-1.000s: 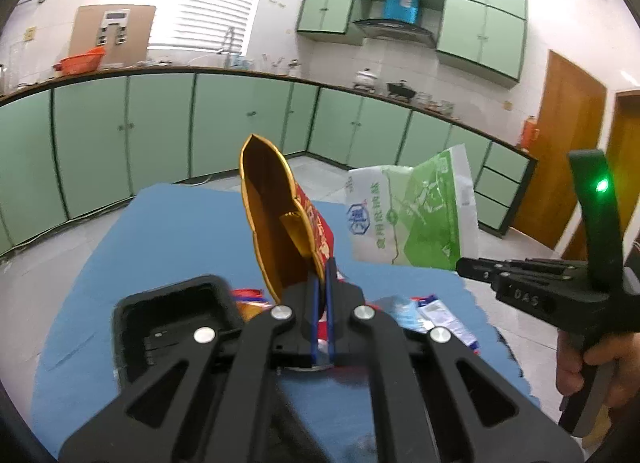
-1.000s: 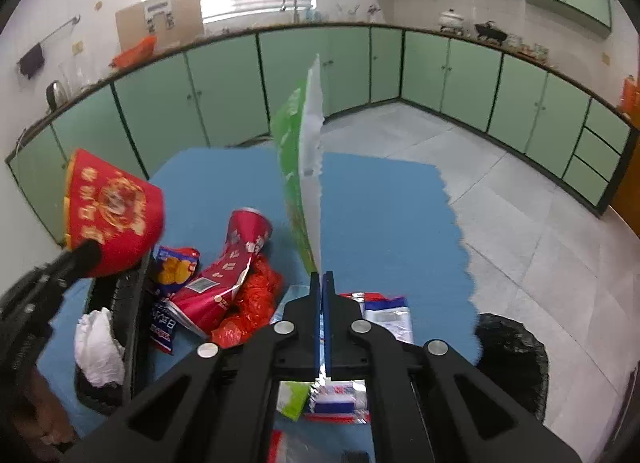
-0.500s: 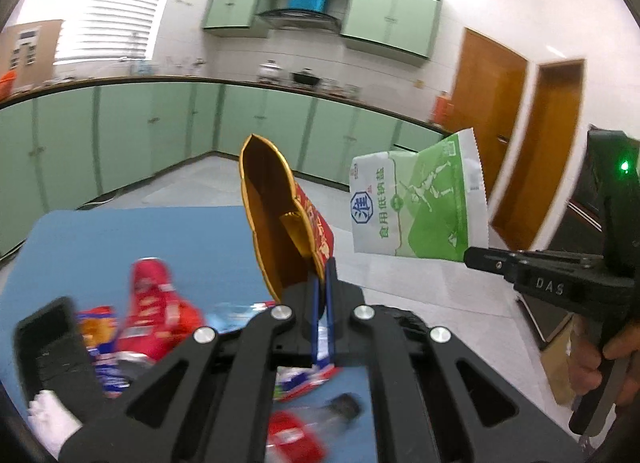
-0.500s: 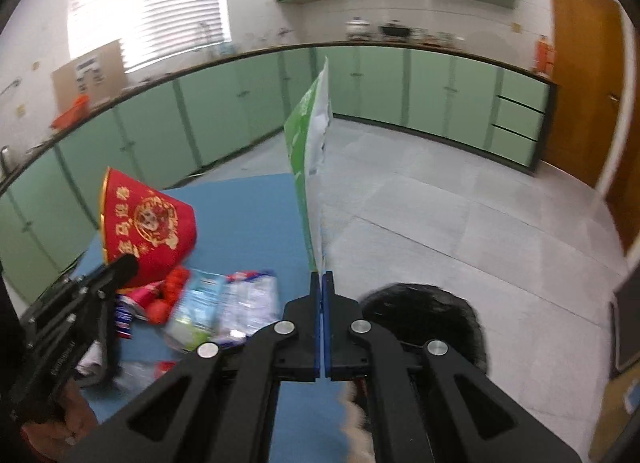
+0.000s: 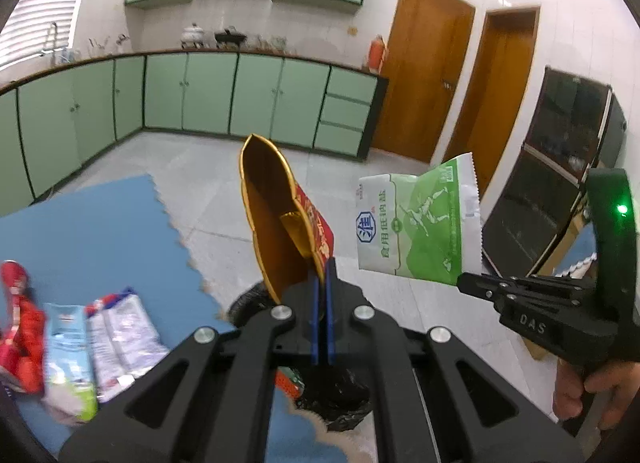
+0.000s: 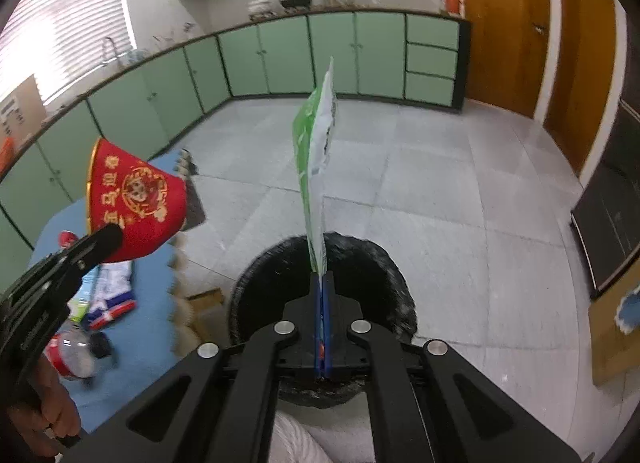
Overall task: Collect trash
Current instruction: 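Carry the milk pouch over the black bin and open the right gripper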
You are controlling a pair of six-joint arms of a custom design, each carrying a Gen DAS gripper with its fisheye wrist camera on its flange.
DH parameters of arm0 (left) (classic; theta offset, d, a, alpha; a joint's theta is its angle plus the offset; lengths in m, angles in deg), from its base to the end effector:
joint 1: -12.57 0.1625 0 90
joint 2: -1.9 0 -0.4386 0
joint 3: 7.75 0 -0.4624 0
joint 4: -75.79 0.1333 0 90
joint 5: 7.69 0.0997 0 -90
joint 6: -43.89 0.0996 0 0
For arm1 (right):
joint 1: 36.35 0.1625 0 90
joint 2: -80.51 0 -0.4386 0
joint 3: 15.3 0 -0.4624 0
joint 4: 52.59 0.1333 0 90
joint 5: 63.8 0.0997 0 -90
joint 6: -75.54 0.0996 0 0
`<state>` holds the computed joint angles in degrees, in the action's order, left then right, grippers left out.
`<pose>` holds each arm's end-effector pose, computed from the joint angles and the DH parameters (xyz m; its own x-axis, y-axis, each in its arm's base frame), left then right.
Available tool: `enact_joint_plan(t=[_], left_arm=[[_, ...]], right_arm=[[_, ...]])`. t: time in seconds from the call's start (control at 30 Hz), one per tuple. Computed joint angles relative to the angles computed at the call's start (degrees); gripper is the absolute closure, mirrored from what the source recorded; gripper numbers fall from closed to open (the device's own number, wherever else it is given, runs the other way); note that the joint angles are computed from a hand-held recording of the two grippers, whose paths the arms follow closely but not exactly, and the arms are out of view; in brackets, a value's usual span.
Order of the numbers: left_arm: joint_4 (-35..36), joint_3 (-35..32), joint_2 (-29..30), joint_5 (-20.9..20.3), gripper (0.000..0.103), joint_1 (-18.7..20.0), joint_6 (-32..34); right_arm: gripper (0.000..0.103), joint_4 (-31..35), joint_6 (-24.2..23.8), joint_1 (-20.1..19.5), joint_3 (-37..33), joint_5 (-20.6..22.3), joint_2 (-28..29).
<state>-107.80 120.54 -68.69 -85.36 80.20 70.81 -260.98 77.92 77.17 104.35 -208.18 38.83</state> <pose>-0.0590 -0.5495 0.1649 -0.7084 0.5675 -0.4197 0.7055 0.5521 -0.4444 0.2625 -0.4719 0.0224 -0.7563 0.2796 0.5914 -0.2726 0.6870 -0.6735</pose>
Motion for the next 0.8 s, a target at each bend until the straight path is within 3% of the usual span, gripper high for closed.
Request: enact_joint_plan(t=[0.33, 0.4, 0.43, 0.8], left_arm=[[8.65, -8.15, 9.84, 3.98, 0.095, 1.20, -3.47], [9.16, -9.11, 10.61, 4.21, 0.077, 1.48, -3.83], [9.02, -9.45, 10.97, 4.43, 0.063, 1.59, -3.90], [5.16, -6.52, 8.28, 5.85, 0.056, 0.12, -3.10]], right_arm=[[0.102, -1.96, 1.74, -7.92, 3.25, 5.77, -0.37], [0.102, -2.36, 1.55, -8.89, 3.33, 6.40, -0.07], [0.102, -2.46, 1.58, -9.43, 3.41, 6.84, 0.04], [0.102, -1.01, 1.38, -12.27, 1.97, 9.67, 1.87]])
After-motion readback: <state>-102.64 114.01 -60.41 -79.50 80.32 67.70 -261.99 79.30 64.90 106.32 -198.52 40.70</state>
